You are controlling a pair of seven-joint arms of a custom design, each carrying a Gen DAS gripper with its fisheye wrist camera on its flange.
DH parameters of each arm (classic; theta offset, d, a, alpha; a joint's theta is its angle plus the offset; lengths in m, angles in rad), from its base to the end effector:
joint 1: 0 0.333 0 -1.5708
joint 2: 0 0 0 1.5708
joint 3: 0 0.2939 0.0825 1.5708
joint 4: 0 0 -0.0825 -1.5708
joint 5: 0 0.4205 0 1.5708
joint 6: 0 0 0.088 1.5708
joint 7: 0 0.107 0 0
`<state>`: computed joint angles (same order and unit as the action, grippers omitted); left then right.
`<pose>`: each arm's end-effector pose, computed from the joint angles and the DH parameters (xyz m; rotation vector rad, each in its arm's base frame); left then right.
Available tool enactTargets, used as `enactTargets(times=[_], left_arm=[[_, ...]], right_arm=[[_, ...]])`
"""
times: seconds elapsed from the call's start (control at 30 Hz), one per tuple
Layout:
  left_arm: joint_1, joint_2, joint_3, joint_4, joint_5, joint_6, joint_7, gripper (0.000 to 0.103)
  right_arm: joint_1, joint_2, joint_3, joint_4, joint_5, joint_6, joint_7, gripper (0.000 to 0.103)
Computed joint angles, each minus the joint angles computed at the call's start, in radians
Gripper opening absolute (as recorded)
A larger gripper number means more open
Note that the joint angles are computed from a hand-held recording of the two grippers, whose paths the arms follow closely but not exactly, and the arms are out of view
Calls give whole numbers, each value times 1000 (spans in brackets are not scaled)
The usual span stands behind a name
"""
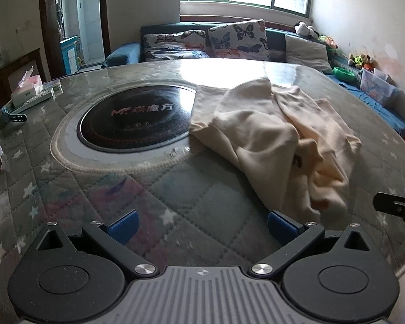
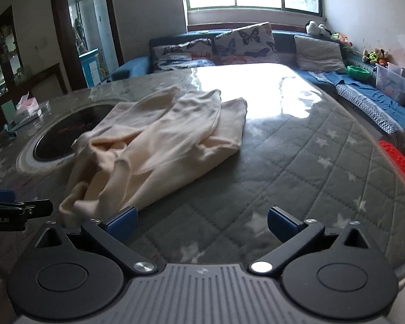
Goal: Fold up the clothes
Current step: 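Move both tools toward the crumpled cream sweatshirt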
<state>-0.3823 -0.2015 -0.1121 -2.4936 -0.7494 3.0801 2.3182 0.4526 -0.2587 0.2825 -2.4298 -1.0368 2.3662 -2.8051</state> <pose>0.4802 -0.1961 0.3929 -1.2974 2.2336 -0.9540 0.3852 0.3328 0.3814 -1.3000 2.0848 -0.8571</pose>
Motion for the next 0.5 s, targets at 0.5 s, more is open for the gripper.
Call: enactTargets(times=[0.5], left_arm=[[-26, -76, -3, -99, 97, 9, -80, 103]], right_arm=[[39, 10, 21, 4, 6, -28, 14, 103]])
